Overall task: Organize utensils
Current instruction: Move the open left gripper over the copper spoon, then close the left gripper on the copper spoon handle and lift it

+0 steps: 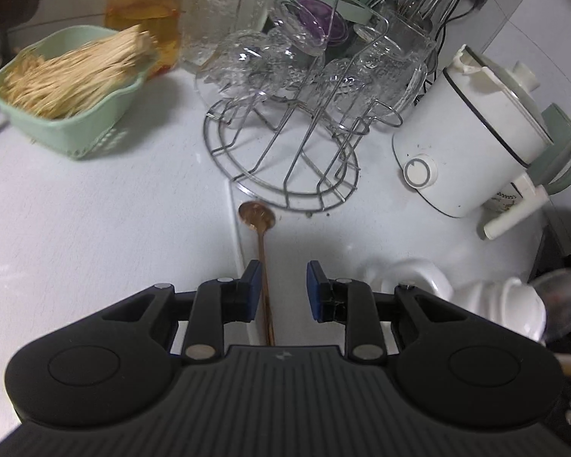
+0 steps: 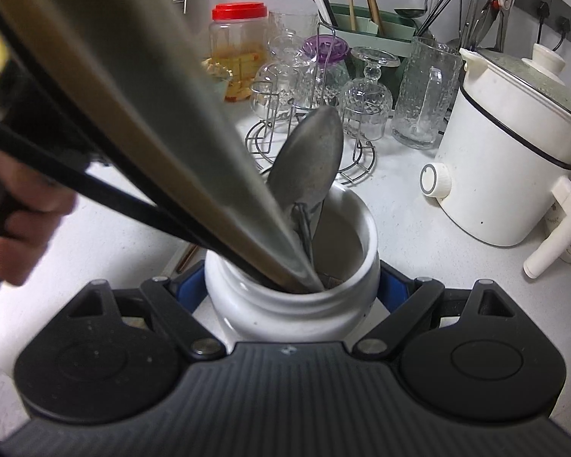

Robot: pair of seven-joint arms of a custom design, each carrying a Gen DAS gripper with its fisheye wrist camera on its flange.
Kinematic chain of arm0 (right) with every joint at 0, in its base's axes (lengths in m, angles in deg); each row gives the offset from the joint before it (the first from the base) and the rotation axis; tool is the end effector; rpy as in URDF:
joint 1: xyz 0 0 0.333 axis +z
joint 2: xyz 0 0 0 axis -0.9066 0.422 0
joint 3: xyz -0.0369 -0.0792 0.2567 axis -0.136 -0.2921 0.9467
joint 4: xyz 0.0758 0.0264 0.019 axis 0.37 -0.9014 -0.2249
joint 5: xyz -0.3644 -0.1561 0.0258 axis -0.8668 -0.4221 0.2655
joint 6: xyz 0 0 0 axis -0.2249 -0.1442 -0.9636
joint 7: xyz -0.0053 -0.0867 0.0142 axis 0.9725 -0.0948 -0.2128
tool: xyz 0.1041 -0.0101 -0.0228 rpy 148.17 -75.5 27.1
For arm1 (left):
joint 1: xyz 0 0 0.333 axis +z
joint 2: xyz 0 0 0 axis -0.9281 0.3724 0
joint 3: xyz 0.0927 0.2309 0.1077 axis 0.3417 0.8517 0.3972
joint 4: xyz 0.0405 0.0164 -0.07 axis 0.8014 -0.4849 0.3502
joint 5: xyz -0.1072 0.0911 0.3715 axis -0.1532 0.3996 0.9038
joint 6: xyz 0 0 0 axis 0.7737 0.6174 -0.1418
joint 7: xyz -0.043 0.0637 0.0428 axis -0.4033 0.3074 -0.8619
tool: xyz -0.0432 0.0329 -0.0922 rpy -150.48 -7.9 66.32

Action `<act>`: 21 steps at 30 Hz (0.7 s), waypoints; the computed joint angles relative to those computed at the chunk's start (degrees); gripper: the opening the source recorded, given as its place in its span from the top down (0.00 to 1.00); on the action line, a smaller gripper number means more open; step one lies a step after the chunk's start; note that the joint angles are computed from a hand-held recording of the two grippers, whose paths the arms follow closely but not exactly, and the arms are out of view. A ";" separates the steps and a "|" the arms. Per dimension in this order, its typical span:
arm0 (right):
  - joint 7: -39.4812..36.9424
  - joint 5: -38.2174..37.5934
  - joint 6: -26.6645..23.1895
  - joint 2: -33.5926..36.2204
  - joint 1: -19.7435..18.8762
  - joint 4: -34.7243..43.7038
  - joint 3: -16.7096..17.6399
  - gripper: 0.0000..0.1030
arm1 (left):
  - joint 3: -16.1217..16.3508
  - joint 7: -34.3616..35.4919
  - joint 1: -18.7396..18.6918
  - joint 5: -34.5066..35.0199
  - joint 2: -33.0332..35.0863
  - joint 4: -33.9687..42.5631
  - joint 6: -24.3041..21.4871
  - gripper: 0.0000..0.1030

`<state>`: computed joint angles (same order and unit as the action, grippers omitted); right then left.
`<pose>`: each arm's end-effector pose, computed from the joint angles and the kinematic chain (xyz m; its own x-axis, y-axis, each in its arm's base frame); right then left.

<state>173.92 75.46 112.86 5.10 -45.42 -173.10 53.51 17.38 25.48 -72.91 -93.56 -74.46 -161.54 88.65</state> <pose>0.4790 0.2733 0.6213 0.5217 -0.8496 0.0783 -0.5805 -0.4207 -0.6971 0.5684 -0.0996 0.5687 0.0096 -0.9281 0.3723 -0.8115 -0.2248 -0.5393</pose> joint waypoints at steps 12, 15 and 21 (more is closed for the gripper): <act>-7.99 6.12 6.75 -1.11 1.30 -3.95 -1.83 0.11 | -2.26 -2.27 1.67 9.75 9.04 9.29 -3.48 0.72; -10.12 7.78 6.76 -0.90 1.34 -3.72 -2.06 0.11 | -2.60 -3.40 1.87 11.57 10.97 12.67 -6.58 0.75; -11.05 8.65 7.09 -1.81 0.92 -4.72 -1.70 0.11 | -3.39 -6.01 2.14 14.19 15.77 21.48 -15.78 0.93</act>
<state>162.86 84.11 119.96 3.28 -44.50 -177.82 51.82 13.99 19.47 -70.77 -79.37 -58.69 -140.06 72.87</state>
